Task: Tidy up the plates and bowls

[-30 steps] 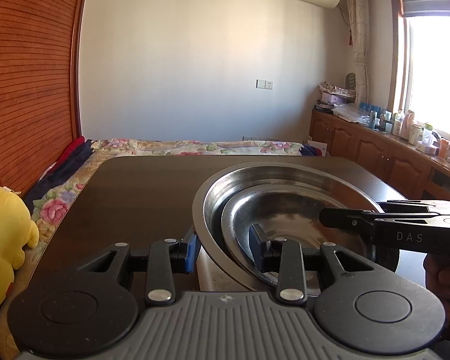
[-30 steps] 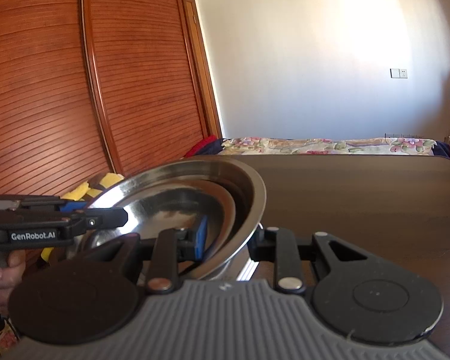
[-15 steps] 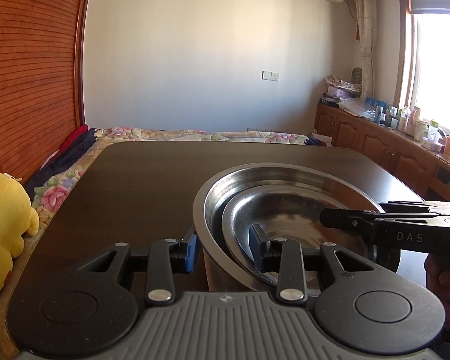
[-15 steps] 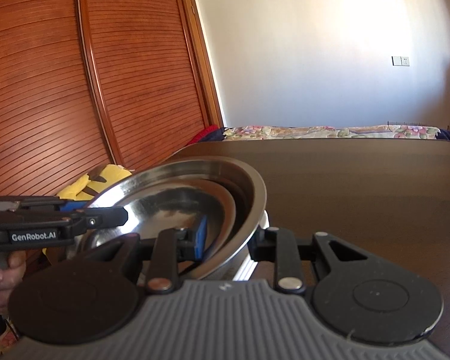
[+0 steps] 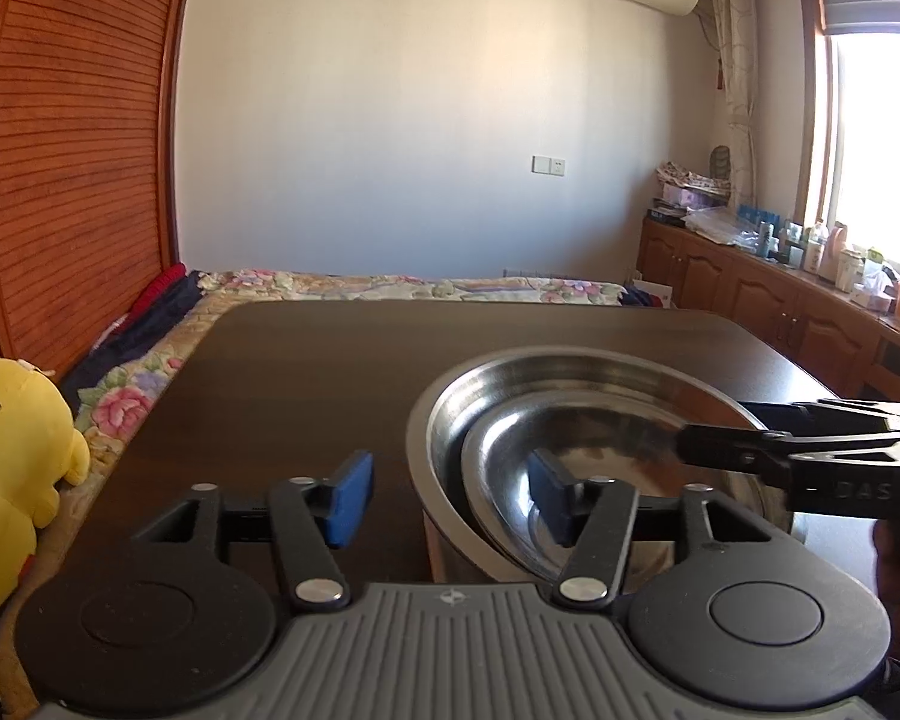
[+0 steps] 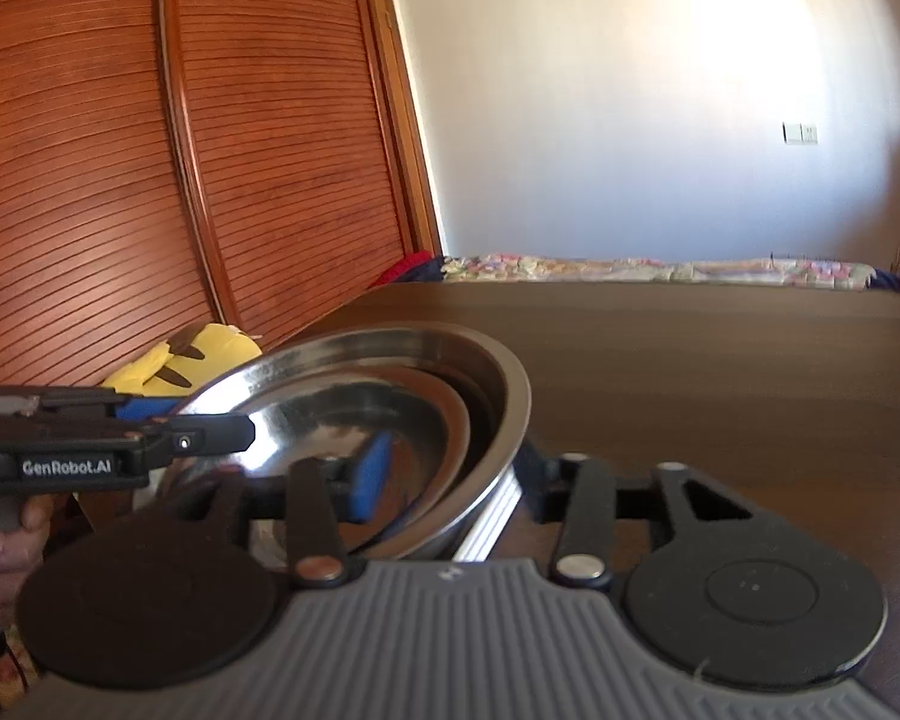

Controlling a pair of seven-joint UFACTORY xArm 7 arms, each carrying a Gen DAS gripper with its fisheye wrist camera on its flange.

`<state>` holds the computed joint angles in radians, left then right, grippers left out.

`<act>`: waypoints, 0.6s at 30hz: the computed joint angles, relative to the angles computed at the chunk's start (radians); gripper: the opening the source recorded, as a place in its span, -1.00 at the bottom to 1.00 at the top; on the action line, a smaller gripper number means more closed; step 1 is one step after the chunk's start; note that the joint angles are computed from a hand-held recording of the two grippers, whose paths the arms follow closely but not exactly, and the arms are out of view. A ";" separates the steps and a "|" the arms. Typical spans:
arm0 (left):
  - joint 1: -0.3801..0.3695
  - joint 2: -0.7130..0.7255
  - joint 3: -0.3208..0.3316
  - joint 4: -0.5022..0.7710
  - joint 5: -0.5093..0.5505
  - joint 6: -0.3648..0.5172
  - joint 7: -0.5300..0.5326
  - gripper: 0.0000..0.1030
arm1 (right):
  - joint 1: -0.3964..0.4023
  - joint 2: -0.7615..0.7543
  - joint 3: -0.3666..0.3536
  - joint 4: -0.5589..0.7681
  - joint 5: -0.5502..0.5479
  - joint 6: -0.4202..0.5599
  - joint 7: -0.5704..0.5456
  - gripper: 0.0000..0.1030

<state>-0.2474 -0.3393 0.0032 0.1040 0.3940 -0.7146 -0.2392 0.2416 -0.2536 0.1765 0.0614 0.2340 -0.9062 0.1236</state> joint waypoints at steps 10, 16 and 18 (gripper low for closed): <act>-0.019 -0.052 -0.072 -0.011 -0.126 0.005 0.054 0.70 | 0.000 -0.126 0.084 -0.059 0.149 0.024 -0.049 0.13; -0.057 -0.107 -0.070 -0.014 -0.131 0.026 0.048 0.84 | 0.000 -0.191 0.139 -0.086 0.239 0.053 -0.064 0.17; -0.066 -0.127 -0.083 -0.019 -0.142 0.029 0.050 0.90 | -0.004 -0.219 0.156 -0.095 0.267 0.068 -0.071 0.23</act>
<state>-0.3134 -0.4666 -0.0796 0.0849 0.2522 -0.6856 -0.1888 0.2378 -0.4728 0.3323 -0.0333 0.5010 -0.8387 0.0530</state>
